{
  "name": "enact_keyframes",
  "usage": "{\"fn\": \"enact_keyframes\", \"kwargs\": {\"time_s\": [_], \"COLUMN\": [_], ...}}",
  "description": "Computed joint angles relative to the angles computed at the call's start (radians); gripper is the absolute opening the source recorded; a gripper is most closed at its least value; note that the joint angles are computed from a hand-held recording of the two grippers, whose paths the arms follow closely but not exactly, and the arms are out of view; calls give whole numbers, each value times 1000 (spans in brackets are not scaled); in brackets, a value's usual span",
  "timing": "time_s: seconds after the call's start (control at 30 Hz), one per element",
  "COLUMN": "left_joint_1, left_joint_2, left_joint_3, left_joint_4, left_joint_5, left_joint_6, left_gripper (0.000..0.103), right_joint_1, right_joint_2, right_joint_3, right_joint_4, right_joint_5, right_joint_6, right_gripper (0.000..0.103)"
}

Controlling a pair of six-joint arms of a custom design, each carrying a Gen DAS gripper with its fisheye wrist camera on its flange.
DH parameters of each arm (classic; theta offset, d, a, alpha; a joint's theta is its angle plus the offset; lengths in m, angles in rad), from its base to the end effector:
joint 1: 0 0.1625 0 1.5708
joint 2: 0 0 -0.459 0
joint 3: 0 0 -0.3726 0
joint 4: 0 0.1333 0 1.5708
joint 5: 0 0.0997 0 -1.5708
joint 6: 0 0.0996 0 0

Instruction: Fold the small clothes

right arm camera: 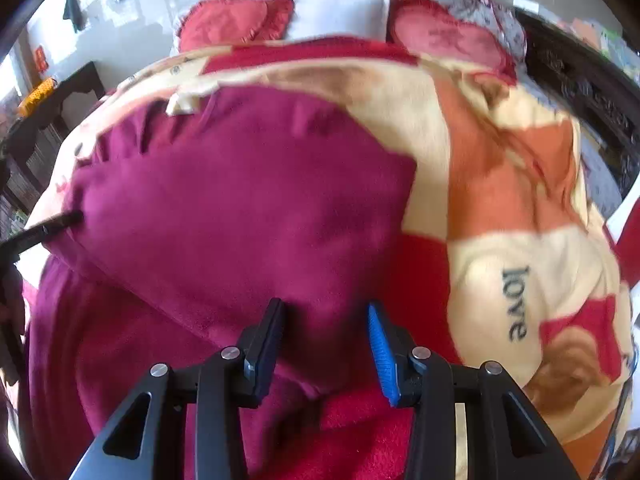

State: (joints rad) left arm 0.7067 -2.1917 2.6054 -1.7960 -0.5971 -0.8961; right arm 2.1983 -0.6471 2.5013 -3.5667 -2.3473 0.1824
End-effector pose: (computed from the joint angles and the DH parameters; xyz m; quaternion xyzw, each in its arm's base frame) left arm 0.0172 -0.2689 0.3124 0.0299 0.8805 -0.3060 0.3608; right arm 0.2691 -0.2628 0.0252 0.1776 -0.9064 0.2090 0.3213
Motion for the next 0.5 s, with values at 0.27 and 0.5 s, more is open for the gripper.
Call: {"fn": "enact_keyframes", "kwargs": {"time_s": [0.27,0.5], "left_joint_1": [-29,-8], "left_joint_2": [-6,29], "left_joint_3": [-10,-8], "left_joint_4": [90,52], "left_joint_5": [5,12], "left_joint_6": [-76,-45], "left_gripper": [49,52], "right_joint_1": [60,31], "right_joint_2": [-38,26], "right_joint_3": [16,-75], "right_joint_4": [-66,3], "right_joint_5": [-3,-45], "right_joint_6": [-5,-36], "right_gripper": [41,41]}}
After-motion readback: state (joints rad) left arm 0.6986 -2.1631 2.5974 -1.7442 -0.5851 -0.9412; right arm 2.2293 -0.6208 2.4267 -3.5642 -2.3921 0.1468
